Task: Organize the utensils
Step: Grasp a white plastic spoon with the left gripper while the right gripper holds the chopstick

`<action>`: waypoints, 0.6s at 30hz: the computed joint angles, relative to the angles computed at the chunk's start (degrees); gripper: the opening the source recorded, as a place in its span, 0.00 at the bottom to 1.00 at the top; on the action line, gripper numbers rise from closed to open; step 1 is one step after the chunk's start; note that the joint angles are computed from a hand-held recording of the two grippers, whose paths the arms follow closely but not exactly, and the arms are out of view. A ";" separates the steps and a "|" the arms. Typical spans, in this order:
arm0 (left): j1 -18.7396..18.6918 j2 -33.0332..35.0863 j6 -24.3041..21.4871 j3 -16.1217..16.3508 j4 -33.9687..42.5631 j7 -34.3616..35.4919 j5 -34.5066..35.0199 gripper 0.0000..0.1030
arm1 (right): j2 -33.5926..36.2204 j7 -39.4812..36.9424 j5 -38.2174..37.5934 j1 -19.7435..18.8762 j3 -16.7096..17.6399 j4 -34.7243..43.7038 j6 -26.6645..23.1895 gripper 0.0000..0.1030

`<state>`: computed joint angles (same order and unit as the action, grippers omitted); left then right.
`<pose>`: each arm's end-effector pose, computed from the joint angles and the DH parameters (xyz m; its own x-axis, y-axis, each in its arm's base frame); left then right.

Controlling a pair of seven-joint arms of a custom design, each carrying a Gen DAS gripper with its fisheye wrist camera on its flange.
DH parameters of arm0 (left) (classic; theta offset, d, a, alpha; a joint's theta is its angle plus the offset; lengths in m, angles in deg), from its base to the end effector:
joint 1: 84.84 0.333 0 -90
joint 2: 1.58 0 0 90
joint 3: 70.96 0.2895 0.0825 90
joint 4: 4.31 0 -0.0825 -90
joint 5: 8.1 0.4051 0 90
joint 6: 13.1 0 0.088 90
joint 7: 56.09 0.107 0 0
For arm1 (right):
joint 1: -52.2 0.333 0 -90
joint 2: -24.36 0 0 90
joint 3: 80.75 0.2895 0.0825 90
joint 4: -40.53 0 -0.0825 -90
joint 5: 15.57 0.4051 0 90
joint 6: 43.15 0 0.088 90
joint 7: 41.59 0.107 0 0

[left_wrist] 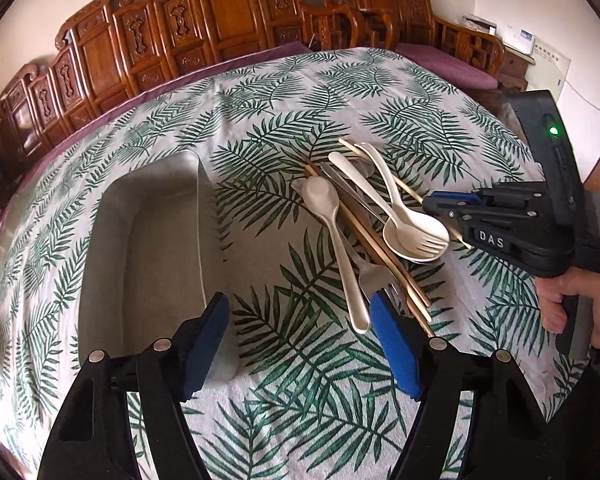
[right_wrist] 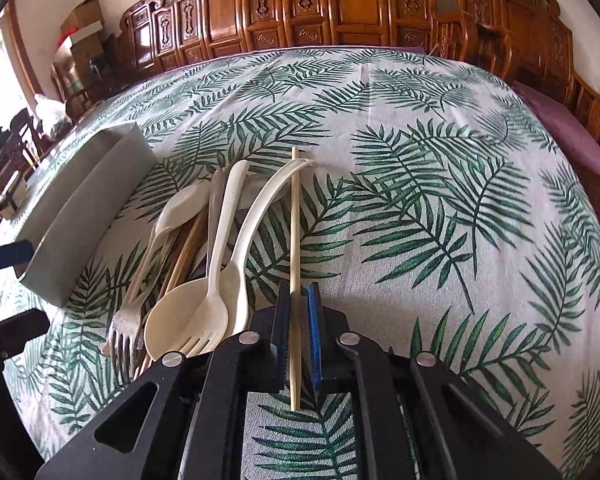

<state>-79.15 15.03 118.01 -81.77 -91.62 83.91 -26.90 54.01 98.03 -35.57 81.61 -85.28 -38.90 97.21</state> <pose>0.6993 -0.0546 0.5192 -0.6857 -0.7229 -0.0844 -0.5754 0.6095 -0.5453 0.6801 0.3286 0.4445 -0.1613 -0.9794 -0.1217 -0.7922 0.2021 -0.5759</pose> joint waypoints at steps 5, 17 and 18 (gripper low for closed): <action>-0.89 2.35 -0.92 -0.39 2.89 -1.80 1.02 0.67 | 0.14 -1.29 0.24 -0.27 0.09 0.38 -0.78 0.06; -3.19 14.50 -9.38 -1.19 18.20 -11.48 7.02 0.37 | -2.17 0.35 -1.14 -0.89 0.06 -0.48 -6.88 0.05; -3.08 15.84 -10.70 -1.50 20.12 -12.21 6.86 0.35 | -2.28 0.52 -1.32 -0.98 0.15 -0.57 -6.79 0.05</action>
